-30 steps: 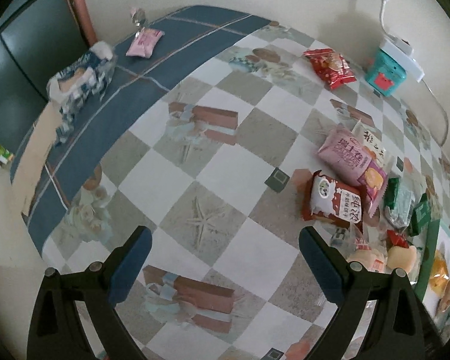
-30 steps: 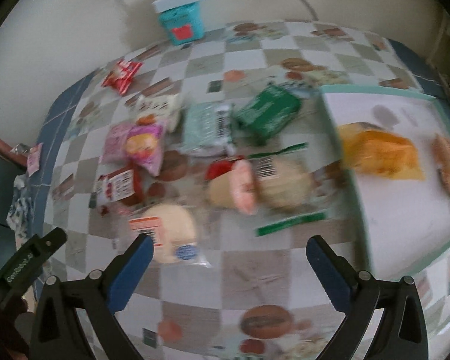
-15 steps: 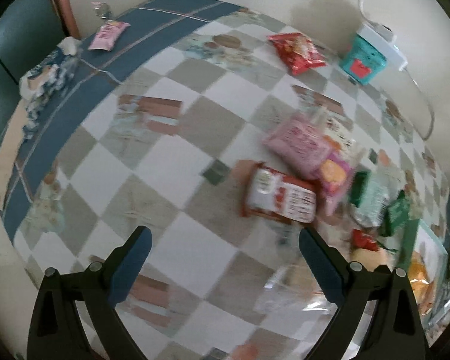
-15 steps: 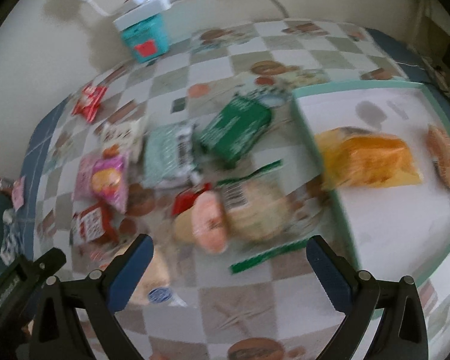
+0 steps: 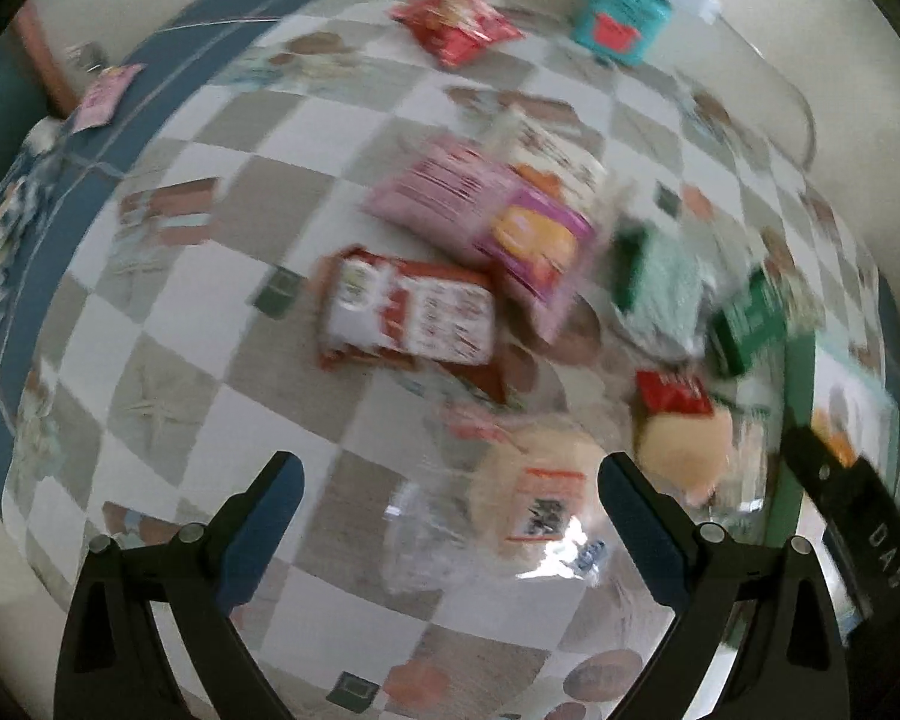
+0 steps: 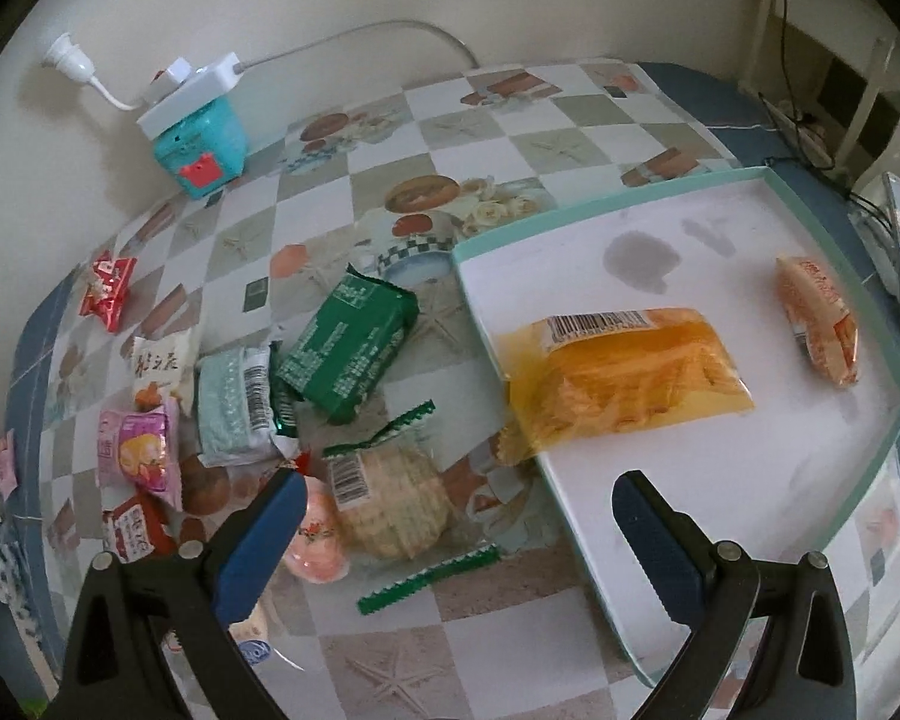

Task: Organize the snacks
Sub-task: 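Grasp the wrapped round bun with left tool while right grasps the pudding cup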

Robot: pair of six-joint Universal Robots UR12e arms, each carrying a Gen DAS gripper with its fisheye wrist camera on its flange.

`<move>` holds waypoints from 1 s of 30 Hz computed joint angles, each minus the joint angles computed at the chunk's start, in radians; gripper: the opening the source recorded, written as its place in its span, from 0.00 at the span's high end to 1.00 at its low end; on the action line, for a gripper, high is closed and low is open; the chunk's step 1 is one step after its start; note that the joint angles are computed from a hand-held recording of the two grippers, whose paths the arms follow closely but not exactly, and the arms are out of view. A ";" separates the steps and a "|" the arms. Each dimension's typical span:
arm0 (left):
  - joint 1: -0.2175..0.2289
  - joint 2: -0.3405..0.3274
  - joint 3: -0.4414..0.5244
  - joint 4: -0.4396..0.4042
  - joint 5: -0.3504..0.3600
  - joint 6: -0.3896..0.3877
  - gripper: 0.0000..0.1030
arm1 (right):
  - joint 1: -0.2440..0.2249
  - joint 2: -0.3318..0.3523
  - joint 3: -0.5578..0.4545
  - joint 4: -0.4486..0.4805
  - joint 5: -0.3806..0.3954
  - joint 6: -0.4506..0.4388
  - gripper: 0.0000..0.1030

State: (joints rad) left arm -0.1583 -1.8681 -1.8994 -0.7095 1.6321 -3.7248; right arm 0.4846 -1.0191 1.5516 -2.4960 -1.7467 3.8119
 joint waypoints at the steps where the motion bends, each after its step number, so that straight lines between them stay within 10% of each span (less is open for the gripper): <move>1: -0.006 -0.006 0.007 -0.010 0.003 0.018 0.04 | -0.001 -0.001 0.004 -0.003 0.003 0.000 0.00; 15: -0.065 -0.080 0.073 -0.067 0.075 0.108 0.04 | -0.012 -0.011 0.029 -0.014 0.029 0.013 0.00; 30: -0.002 -0.025 0.024 -0.024 0.043 0.063 0.17 | -0.002 0.000 0.015 -0.007 0.031 -0.022 0.00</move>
State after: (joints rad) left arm -0.1605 -1.8932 -1.8752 -0.7330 1.6750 -3.6620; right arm 0.4827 -1.0187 1.5662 -2.5028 -1.7161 3.7898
